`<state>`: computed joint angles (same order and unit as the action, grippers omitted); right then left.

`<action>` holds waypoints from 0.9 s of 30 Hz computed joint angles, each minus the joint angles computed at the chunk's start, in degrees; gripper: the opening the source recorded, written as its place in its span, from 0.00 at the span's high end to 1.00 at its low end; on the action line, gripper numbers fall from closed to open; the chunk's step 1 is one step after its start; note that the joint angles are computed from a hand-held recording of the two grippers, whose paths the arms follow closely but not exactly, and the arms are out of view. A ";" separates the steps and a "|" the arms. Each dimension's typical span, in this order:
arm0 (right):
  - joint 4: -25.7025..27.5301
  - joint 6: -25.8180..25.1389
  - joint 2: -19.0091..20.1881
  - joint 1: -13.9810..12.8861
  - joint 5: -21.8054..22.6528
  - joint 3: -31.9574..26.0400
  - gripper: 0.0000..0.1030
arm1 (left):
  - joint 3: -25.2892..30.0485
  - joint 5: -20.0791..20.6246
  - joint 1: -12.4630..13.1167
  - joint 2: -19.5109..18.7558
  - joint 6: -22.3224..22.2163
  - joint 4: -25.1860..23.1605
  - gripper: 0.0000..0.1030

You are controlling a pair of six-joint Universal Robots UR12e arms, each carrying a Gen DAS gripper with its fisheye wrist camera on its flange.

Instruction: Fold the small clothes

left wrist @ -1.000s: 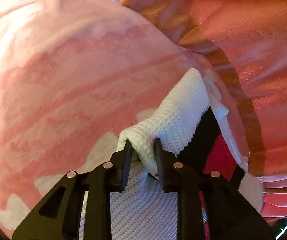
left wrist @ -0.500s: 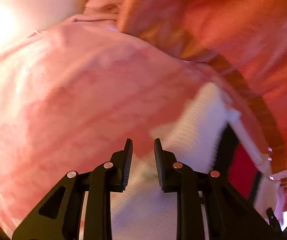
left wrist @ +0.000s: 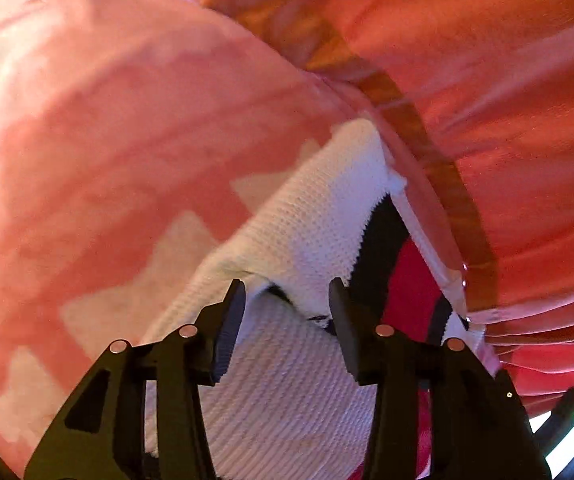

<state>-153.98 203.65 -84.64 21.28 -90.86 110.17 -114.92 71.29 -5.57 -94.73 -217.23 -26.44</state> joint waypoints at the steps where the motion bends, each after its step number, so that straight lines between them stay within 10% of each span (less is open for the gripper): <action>1: 0.37 -0.56 2.24 0.53 2.31 -2.26 0.68 | 0.22 -0.14 0.00 -0.71 -0.64 0.21 0.59; 4: 2.02 -0.48 8.67 1.37 7.82 -9.06 0.68 | 0.43 -0.14 0.61 -2.16 -5.39 0.55 0.67; 12: 12.42 -6.32 23.96 4.55 9.58 -29.09 0.43 | 1.83 6.01 -0.79 -2.00 0.61 -2.34 0.80; 14: 15.74 -8.25 26.31 5.17 9.13 -32.05 0.59 | 1.85 6.91 -0.98 -1.84 2.10 -2.79 0.80; 15: 17.45 -9.20 27.71 5.47 9.47 -33.88 0.88 | 1.89 7.16 -1.03 -1.79 2.27 -2.93 0.80; 27: 11.18 -7.59 28.62 7.09 4.75 -34.07 0.81 | 3.25 12.70 -1.66 -2.00 2.46 -5.06 0.76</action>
